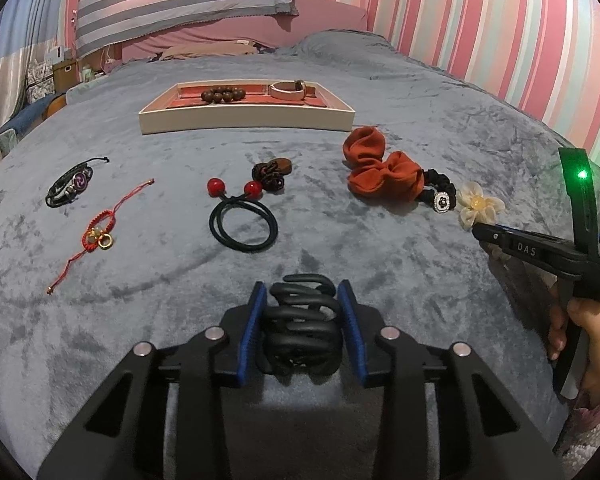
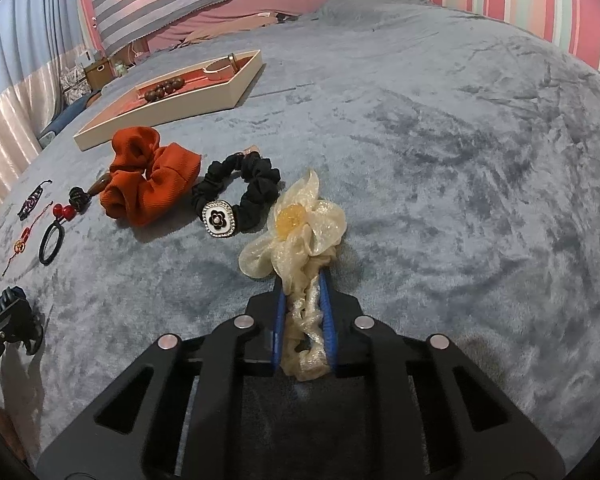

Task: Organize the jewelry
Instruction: 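Grasp the black claw clip with the left tool while the right tool grasps the cream flower scrunchie, then carry claw clip and flower scrunchie into the tray and open both tools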

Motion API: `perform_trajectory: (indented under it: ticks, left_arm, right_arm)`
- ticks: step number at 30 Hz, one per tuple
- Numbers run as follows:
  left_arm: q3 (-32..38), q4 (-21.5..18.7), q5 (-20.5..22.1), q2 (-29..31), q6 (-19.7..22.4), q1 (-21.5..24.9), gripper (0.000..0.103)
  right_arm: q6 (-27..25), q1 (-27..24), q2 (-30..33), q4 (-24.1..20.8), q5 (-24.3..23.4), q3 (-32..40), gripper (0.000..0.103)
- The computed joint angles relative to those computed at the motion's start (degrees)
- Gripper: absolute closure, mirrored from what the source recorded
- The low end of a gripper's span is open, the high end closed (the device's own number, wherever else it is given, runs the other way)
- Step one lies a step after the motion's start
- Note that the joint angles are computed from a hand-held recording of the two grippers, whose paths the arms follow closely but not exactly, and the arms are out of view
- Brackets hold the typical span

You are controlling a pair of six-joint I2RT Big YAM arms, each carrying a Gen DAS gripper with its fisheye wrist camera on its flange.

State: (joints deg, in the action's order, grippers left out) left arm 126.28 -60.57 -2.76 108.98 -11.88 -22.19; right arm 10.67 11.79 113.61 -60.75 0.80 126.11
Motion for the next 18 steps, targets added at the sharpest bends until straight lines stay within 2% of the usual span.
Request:
perform_trajectory:
  ticks: [12,18]
  left_arm:
    - [1.2,-0.17,-0.87,-0.12,-0.99,0.87,0.066]
    - [6.11,-1.49,-1.37,2.02,-0.76,2.0,0.066]
  right_arm:
    - [-2.55,1.03,-3.42,5.52,3.4,-3.99,0.088]
    - [-2.71,0.95,-1.74,4.66,3.92,0.14,0.088]
